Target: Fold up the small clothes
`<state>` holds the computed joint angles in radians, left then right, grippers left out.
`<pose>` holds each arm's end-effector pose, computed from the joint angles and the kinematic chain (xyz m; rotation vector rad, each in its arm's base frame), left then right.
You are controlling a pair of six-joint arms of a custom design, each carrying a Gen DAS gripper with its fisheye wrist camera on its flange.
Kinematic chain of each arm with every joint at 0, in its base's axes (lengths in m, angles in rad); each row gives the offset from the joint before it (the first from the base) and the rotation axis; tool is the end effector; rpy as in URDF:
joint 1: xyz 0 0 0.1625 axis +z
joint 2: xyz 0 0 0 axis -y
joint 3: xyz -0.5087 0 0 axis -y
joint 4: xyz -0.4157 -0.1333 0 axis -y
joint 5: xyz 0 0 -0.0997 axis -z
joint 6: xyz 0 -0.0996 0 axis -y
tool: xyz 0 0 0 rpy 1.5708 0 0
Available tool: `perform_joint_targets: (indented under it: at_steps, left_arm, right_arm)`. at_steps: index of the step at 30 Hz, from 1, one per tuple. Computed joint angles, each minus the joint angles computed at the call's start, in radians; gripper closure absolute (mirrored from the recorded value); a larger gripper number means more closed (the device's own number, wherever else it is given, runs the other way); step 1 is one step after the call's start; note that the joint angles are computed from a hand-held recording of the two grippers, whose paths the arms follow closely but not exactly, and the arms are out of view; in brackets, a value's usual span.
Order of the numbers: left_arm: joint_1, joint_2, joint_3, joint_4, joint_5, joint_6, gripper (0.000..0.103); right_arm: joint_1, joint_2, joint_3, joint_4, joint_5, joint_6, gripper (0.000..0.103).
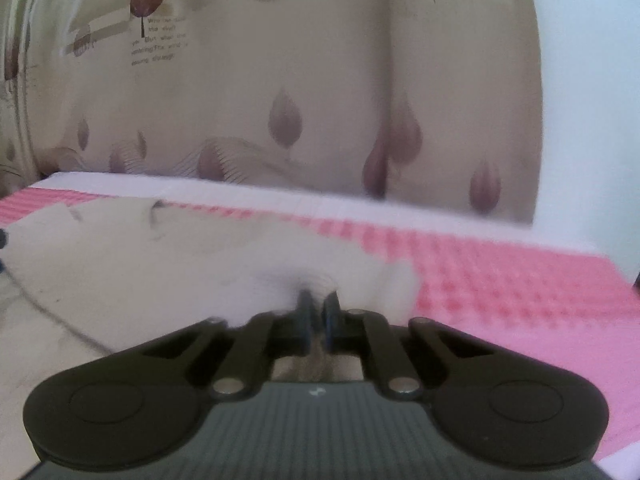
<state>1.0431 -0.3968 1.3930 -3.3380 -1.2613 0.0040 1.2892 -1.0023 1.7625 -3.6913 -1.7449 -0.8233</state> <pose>-0.2779 -0.8018 0.0116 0.5651 2.7503 -1.2115 -0.0808 -0.6969 0.3817 0.3935 -1.9373 1.2675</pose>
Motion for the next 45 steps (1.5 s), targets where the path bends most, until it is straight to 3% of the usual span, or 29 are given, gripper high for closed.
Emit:
perform_joint_targets:
  at_steps: [6,8,12,14,17,19,21,23,25,26,28,29,30,33,35,39,42,45]
  left_arm:
    - [0.0,0.002,-0.001,0.0,0.002,0.0,0.0]
    - [0.0,0.001,0.0,-0.002,0.002,0.001,0.0]
    - [0.0,0.003,-0.004,0.0,0.004,-0.001,0.0]
    - [0.0,0.003,-0.005,0.0,0.004,-0.004,0.0]
    - [0.0,0.004,-0.005,-0.004,0.011,-0.007,0.0]
    - [-0.003,0.005,-0.007,-0.002,0.02,-0.001,0.0]
    - [-0.006,0.005,-0.007,0.001,0.026,0.005,0.0]
    - [-0.008,0.006,-0.007,-0.002,0.039,0.01,0.0]
    - [-0.013,0.007,-0.007,-0.007,0.059,0.019,0.0]
    - [-0.017,0.008,-0.006,-0.012,0.076,0.024,0.0]
    - [-0.034,0.009,0.0,-0.019,0.148,0.043,0.0]
    - [-0.046,0.006,0.007,-0.014,0.196,0.058,0.0]
    - [-0.056,0.001,0.017,-0.011,0.23,0.075,0.0]
    - [-0.078,-0.025,0.084,-0.046,0.282,0.122,0.0]
    - [-0.09,-0.047,0.13,-0.059,0.296,0.129,0.0]
    - [-0.116,-0.073,0.196,-0.092,0.33,0.186,0.0]
    - [-0.141,-0.082,0.244,-0.166,0.357,0.266,0.0]
    - [-0.166,-0.088,0.285,-0.216,0.379,0.332,0.0]
  right_arm:
    - [-0.003,0.032,-0.091,0.029,-0.057,0.024,0.097]
    - [-0.012,0.023,-0.109,0.142,-0.083,0.079,0.097]
    - [-0.04,-0.017,-0.11,0.253,-0.023,0.278,0.089]
    - [-0.05,-0.031,-0.101,0.252,-0.004,0.359,0.086]
    - [-0.042,-0.034,-0.05,0.098,0.007,0.331,0.086]
    - [-0.04,-0.041,-0.033,0.125,0.03,0.319,0.086]
    - [-0.03,-0.026,-0.048,0.194,-0.019,0.291,0.086]
    - [-0.03,-0.015,-0.048,0.18,-0.022,0.264,0.085]
    - [-0.021,-0.036,-0.048,0.23,-0.053,0.374,0.085]
    - [-0.013,-0.05,-0.035,0.233,-0.072,0.424,0.08]
    - [0.0,-0.078,0.046,0.135,-0.057,0.434,0.054]
    - [0.004,-0.09,0.092,0.075,-0.044,0.418,0.019]
    - [0.007,-0.103,0.147,0.01,-0.035,0.393,0.0]
    - [0.007,-0.141,0.31,-0.157,-0.01,0.309,0.0]
    - [0.011,-0.154,0.388,-0.241,-0.046,0.307,0.0]
    - [0.002,-0.175,0.494,-0.341,-0.087,0.391,0.0]
    - [-0.012,-0.165,0.539,-0.413,-0.085,0.398,0.0]
    - [-0.023,-0.171,0.556,-0.361,-0.087,0.504,0.0]
